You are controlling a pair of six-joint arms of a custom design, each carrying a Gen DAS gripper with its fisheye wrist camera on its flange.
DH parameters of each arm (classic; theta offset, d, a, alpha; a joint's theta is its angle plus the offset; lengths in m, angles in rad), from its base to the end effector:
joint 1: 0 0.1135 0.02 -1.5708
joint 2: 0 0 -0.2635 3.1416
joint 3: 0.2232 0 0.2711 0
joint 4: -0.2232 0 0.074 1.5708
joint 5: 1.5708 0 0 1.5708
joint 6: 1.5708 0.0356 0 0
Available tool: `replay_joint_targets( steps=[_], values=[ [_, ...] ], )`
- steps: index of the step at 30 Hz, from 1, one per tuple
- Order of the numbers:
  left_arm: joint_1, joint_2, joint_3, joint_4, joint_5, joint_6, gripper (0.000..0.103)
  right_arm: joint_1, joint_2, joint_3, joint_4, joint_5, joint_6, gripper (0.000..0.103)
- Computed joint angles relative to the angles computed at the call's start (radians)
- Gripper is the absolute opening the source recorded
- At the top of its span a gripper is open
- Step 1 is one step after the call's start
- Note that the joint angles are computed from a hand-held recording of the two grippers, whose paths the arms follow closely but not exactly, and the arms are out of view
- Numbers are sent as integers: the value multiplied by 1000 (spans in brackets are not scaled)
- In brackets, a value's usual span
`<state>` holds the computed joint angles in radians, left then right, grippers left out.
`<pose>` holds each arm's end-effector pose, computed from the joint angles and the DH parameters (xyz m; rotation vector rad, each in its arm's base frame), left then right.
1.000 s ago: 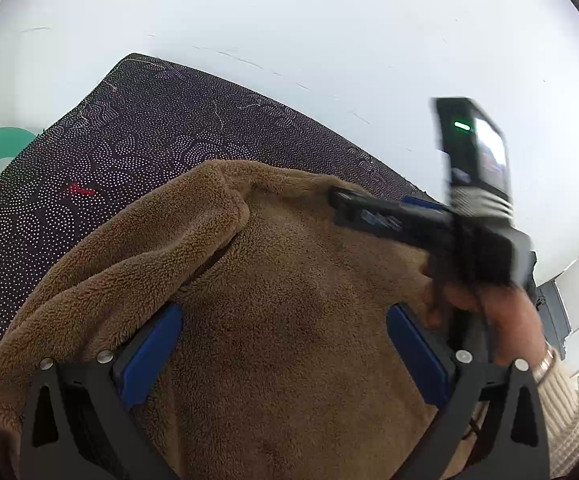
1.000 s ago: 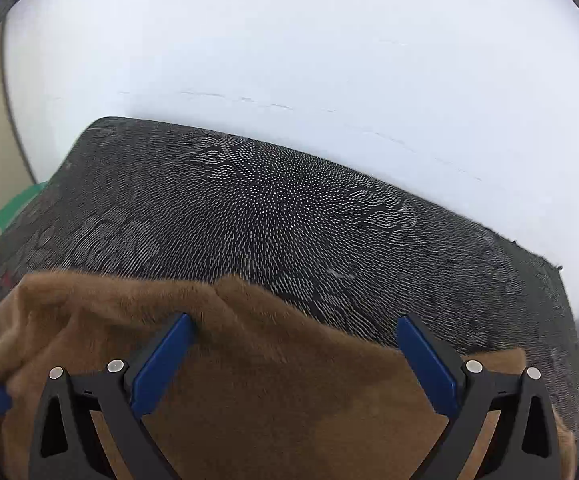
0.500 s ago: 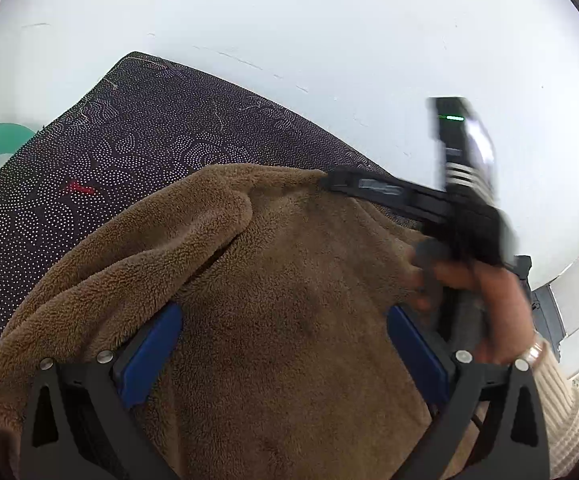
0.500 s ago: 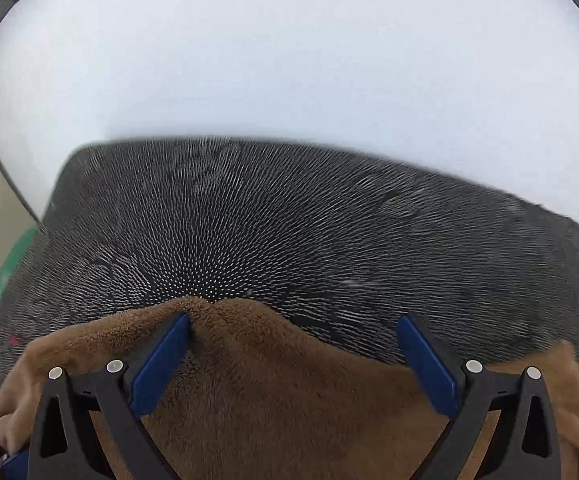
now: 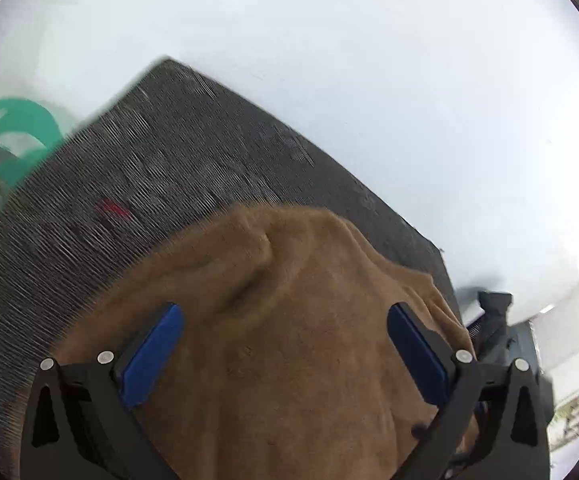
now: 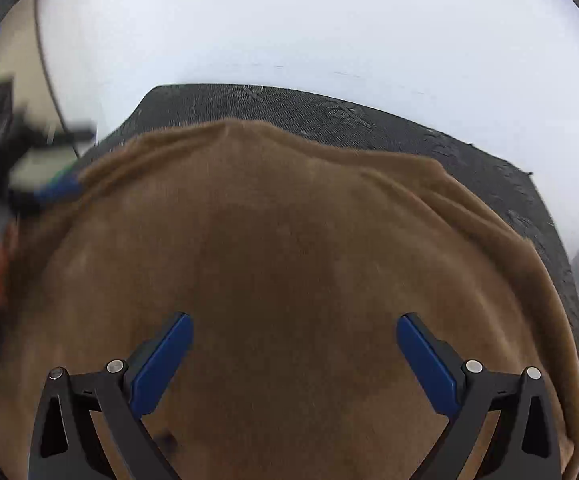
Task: Fold clothes
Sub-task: 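Grasp the blanket edge with the left gripper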
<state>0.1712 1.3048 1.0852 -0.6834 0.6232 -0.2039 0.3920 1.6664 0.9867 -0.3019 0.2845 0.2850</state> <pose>0.2849 0.0282 0.2879 -0.1824 2.3865 -0.7795 0.3260 0.1239 0.1664 -0.0251 2.4966 -0.0856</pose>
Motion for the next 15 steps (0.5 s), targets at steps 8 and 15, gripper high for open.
replay_joint_targets(
  steps=[8,15],
  values=[
    [-2,274,272,-182,-230,198,102,-68,-16,-99,87,-91,57,103],
    [-27,449,429,-272,-104,415,91,-64,2,-92,101,-95,66,103]
  ],
)
